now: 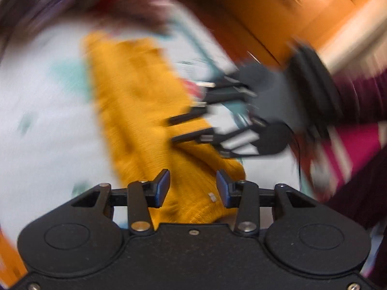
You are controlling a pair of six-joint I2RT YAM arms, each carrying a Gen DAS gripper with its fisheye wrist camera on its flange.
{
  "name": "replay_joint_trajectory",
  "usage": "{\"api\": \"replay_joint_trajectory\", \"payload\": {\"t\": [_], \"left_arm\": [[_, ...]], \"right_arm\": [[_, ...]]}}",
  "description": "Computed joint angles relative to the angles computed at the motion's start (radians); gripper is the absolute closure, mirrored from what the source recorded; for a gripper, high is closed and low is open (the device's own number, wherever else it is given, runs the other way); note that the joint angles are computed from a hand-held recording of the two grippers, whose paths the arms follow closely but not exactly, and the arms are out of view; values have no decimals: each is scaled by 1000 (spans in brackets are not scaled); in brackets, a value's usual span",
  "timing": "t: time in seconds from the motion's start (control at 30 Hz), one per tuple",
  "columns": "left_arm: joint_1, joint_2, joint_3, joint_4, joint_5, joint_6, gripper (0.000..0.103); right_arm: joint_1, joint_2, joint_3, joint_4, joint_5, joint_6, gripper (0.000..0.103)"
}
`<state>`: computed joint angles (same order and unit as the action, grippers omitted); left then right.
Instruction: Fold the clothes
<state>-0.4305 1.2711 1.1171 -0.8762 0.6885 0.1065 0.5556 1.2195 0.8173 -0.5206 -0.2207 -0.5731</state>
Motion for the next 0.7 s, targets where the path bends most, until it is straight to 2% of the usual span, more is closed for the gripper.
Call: {"api": "replay_joint_trajectory", "payload": {"t": [0.07,0.1,0.17,0.23,0.33,0.5,0.57,0.7], "left_arm": [[-73,-13,-27,34,-98,106,64],[-82,6,-36,44,-123,89,64],[-68,45,-82,78,-135,10,64],[-61,29,-140,132,-131,0,64],[-75,22,-150,143,-152,-30,63],[-78,3,-144,114,-158,33,63],[-88,-14,-141,103,-165,45,63],[-101,-51,-172,118,-167,25,63]], "right_arm": [[15,32,14,13,1,4,85],[18,54,23,21,-1,0,85],[23,98,43,34,-4,-8,85],[27,144,64,42,-6,-14,83],[14,215,96,25,-24,16,82],[19,225,158,-39,-20,30,83],[1,215,154,16,-3,67,82],[-45,323,241,80,41,68,82]]}}
